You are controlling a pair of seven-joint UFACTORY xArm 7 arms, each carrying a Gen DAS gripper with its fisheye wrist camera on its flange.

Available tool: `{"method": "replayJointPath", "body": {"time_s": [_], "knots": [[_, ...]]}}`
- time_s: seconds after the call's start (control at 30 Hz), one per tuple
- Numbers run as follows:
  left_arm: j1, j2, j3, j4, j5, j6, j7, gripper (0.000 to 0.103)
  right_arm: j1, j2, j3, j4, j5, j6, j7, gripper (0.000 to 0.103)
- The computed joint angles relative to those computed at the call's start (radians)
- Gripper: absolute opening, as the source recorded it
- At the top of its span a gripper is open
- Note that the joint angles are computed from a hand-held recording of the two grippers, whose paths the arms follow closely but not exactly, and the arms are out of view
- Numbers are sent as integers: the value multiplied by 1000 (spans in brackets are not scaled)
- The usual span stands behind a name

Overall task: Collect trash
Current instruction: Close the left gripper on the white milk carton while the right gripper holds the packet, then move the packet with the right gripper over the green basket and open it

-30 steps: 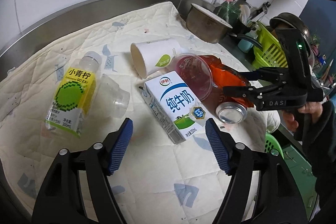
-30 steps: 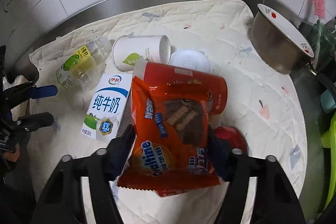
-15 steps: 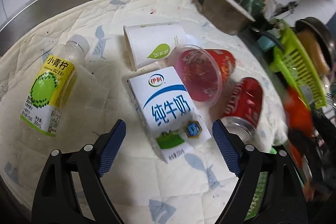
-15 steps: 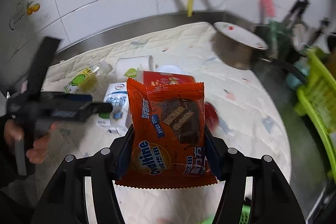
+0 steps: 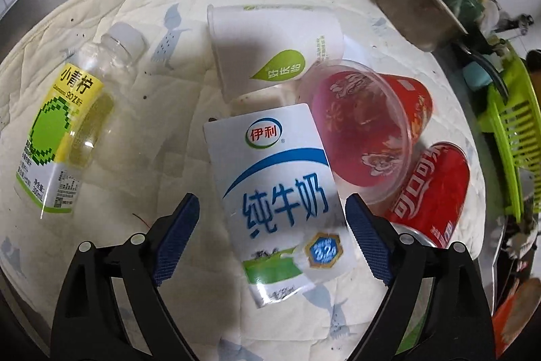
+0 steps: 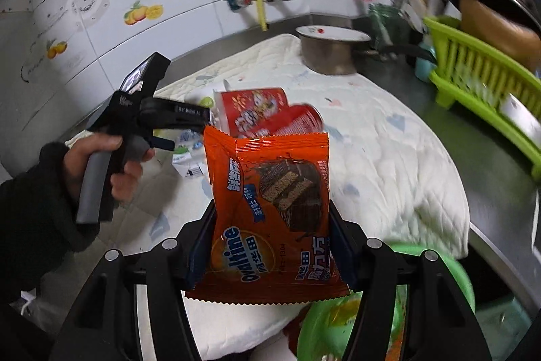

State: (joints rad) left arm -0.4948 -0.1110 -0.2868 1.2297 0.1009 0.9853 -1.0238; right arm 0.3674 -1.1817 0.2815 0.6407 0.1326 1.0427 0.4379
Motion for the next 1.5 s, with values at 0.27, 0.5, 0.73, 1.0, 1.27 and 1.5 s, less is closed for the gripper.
{"method": "replayJointPath", "body": {"time_s": [0.27, 0.5, 0.73, 1.0, 1.27, 1.5], "knots": [[-9, 46, 1, 38, 2, 33, -32, 82, -15, -149, 27, -43, 12, 128, 110, 58], [-24, 24, -5, 30, 16, 38, -37, 70, -48, -256, 34, -51, 7, 256, 172, 58], [-24, -95, -17, -64, -14, 4, 1, 69, -86, -365, 26, -84, -3, 414, 207, 59], [-52, -190, -61, -107, -77, -48, 97, 69, -128, -499, 8, -180, -23, 558, 206, 61], [-125, -66, -130, 48, -77, -95, 175, 69, -169, -604, -2, -218, -39, 642, 187, 82], [-248, 127, -155, 224, -33, -119, 234, 69, -240, -686, -32, -141, -71, 741, 171, 84]]}}
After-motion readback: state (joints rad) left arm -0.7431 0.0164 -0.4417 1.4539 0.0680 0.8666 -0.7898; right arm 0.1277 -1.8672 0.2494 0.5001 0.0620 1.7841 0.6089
